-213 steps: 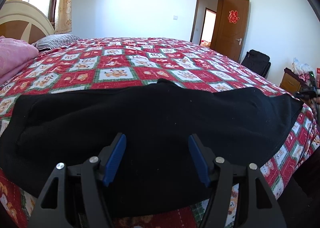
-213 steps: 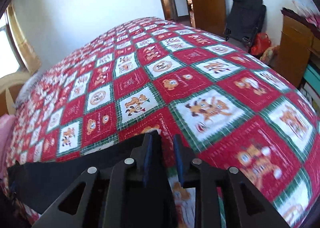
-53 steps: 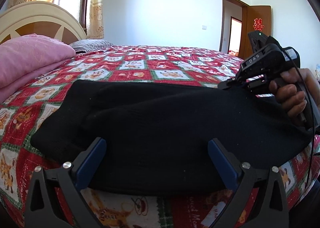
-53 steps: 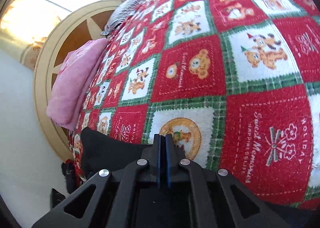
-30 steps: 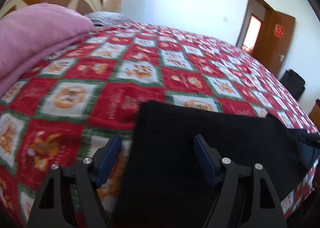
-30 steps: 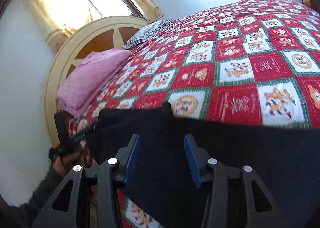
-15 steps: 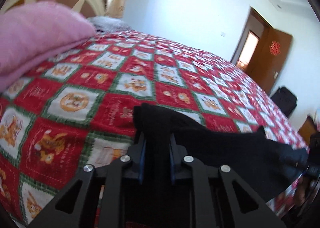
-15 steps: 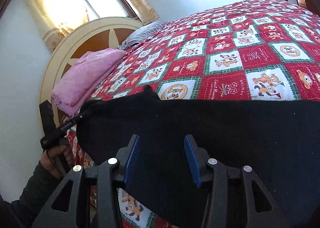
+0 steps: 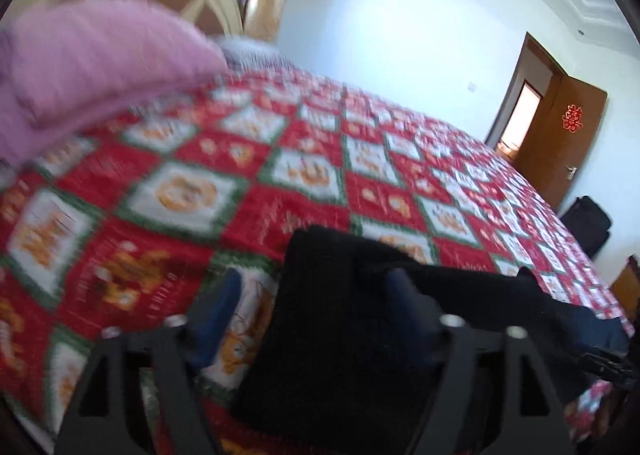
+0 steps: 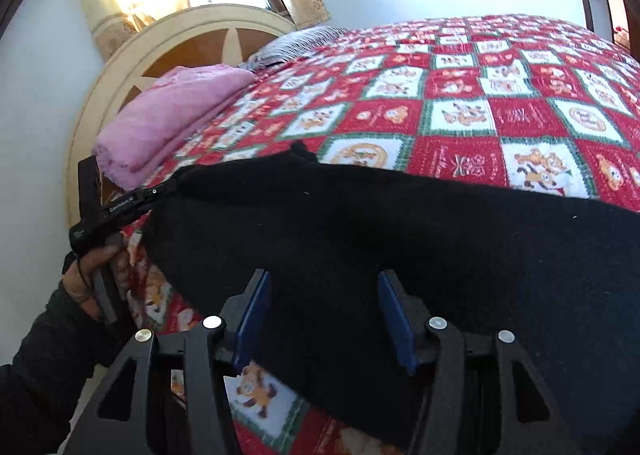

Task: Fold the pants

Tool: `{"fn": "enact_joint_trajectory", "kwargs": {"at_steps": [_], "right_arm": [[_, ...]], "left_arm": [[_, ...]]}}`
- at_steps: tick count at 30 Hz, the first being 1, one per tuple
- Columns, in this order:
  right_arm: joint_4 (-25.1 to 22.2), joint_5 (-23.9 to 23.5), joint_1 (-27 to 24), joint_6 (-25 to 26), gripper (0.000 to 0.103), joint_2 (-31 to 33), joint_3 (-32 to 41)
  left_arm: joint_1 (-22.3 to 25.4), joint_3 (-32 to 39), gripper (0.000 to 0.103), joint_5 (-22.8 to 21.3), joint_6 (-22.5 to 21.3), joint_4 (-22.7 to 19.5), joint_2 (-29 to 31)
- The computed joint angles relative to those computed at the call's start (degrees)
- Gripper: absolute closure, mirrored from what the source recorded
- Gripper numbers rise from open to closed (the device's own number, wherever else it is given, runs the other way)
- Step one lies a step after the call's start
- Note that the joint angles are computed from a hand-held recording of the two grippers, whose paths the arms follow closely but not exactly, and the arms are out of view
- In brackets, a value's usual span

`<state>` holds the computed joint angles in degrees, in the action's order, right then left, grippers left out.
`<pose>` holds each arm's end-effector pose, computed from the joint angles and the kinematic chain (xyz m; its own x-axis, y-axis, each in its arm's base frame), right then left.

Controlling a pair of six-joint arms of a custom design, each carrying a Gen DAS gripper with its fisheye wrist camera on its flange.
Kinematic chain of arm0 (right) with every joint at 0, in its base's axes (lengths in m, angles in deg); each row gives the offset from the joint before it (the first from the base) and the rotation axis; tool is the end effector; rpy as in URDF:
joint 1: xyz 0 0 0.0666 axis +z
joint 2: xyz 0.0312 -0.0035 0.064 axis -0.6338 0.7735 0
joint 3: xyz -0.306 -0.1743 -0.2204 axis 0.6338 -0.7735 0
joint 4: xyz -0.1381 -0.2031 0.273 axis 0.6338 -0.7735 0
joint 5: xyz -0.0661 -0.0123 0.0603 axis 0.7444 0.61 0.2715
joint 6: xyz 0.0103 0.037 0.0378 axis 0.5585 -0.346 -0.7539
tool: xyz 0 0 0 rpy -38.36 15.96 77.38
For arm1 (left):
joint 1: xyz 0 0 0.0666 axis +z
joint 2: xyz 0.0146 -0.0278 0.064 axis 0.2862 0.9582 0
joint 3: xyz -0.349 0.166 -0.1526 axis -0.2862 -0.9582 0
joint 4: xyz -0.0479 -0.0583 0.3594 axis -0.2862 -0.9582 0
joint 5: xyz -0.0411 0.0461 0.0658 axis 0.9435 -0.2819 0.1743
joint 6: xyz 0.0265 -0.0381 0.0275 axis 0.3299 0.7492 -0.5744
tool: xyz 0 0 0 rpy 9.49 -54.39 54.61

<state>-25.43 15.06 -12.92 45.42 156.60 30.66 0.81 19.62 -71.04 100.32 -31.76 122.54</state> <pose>0.6091 0.3176 0.4249 -0.6815 -0.2717 -0.6795 -0.6138 0.7179 0.3285 0.5264 -0.1390 0.4211 -0.4930 -0.3482 -0.7973 -0.2392 0.9353 -0.2607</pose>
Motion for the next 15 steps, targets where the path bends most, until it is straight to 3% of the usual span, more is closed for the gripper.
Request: {"fn": "enact_joint_trajectory", "kwargs": {"at_steps": [2,3,4,7,8,9,15], "right_arm": [[-2.88,2.77,0.38,2.22,0.042,1.22,1.0],[-2.15,2.68,0.32,3.32,0.042,1.15,0.4],[-1.36,2.91,0.32,3.74,0.042,0.8,-0.19],[-5.09,1.27,-0.26,2.12,0.042,0.61,1.89],[-4.73,0.34,-0.67,1.9,0.042,-0.1,1.27],[-2.75,0.27,-1.54,1.63,0.042,-2.07,-0.81],[0.7,5.76,-9.48,-1.52,0.042,-9.3,-7.46]], "left_arm": [[-1.82,-1.41,0.005,-3.86,-1.04,1.42,-1.21],[-2.51,-1.36,0.002,-5.09,-1.41,0.62,-1.16],[-2.73,-0.91,0.002,-5.91,-1.77,-0.54,-0.86],[-4.33,0.0,0.002,-8.02,-4.3,-3.03,-0.05],[-5.13,1.6,0.002,-11.39,-4.33,-6.57,0.83],[-5.65,1.85,0.002,-13.32,-4.18,-7.28,0.9],[-7.21,0.74,0.001,-19.96,-0.37,-6.51,-0.97]]}}
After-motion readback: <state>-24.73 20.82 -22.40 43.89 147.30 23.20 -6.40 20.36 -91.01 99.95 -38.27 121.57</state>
